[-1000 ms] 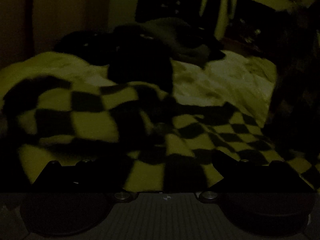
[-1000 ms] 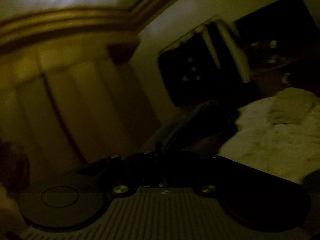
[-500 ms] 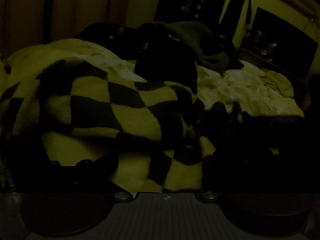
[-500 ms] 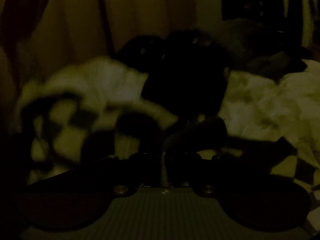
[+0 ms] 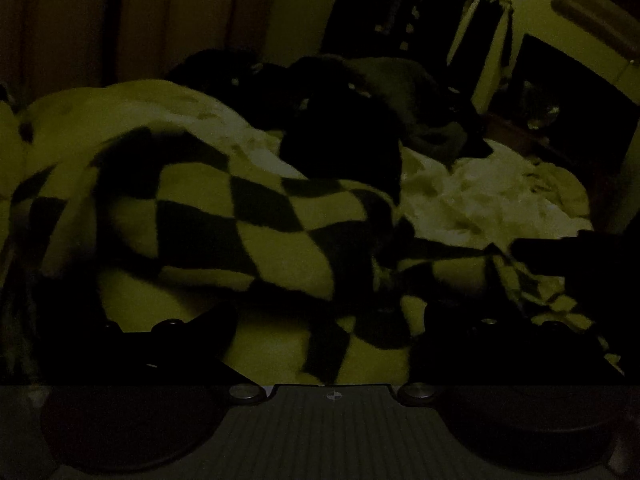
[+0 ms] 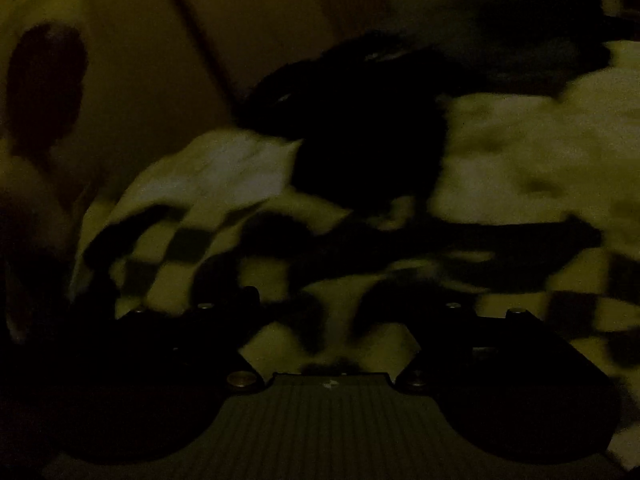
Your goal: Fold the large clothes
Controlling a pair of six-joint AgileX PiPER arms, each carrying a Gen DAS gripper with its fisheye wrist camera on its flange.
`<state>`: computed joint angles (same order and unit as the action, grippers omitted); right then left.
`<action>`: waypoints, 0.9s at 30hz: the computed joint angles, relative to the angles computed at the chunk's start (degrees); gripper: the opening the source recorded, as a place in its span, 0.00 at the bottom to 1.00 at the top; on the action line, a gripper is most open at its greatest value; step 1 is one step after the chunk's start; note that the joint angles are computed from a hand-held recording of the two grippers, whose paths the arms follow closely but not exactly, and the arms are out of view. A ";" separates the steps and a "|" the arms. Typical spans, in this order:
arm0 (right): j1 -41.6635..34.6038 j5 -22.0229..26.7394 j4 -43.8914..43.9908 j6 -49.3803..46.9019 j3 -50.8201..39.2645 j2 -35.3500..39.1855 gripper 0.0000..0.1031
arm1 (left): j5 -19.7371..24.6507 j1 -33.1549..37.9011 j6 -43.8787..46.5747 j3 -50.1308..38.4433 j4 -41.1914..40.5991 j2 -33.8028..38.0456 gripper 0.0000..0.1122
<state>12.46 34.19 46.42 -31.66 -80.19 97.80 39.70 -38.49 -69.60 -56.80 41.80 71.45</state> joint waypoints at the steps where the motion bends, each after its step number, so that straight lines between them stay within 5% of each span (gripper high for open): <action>1: -1.05 -0.58 -3.75 3.76 0.35 -1.04 0.78 | -0.68 0.30 1.14 -0.22 -1.00 0.10 0.92; 4: -4.55 -2.34 -15.60 13.91 1.77 -3.30 0.78 | -1.84 0.42 3.92 -1.52 -3.15 1.11 0.92; 9: -12.07 -0.10 -8.91 6.97 8.50 -6.49 0.74 | -2.42 0.45 7.97 -7.11 -5.58 6.04 0.92; 16: -11.87 -1.65 -9.07 1.43 17.41 -8.74 0.76 | 6.57 -6.87 19.70 -27.39 2.30 23.81 0.92; 23: -16.14 2.04 -4.23 -2.42 19.75 -7.87 0.76 | 22.58 -11.03 31.45 -47.31 13.06 46.45 0.92; 27: -20.14 4.96 2.97 -7.65 21.34 -7.35 0.76 | 18.54 -7.64 23.26 -40.05 9.57 41.44 0.92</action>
<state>-7.68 39.15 49.39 -39.31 -58.85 90.46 58.23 -46.14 -46.34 -96.86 51.37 112.89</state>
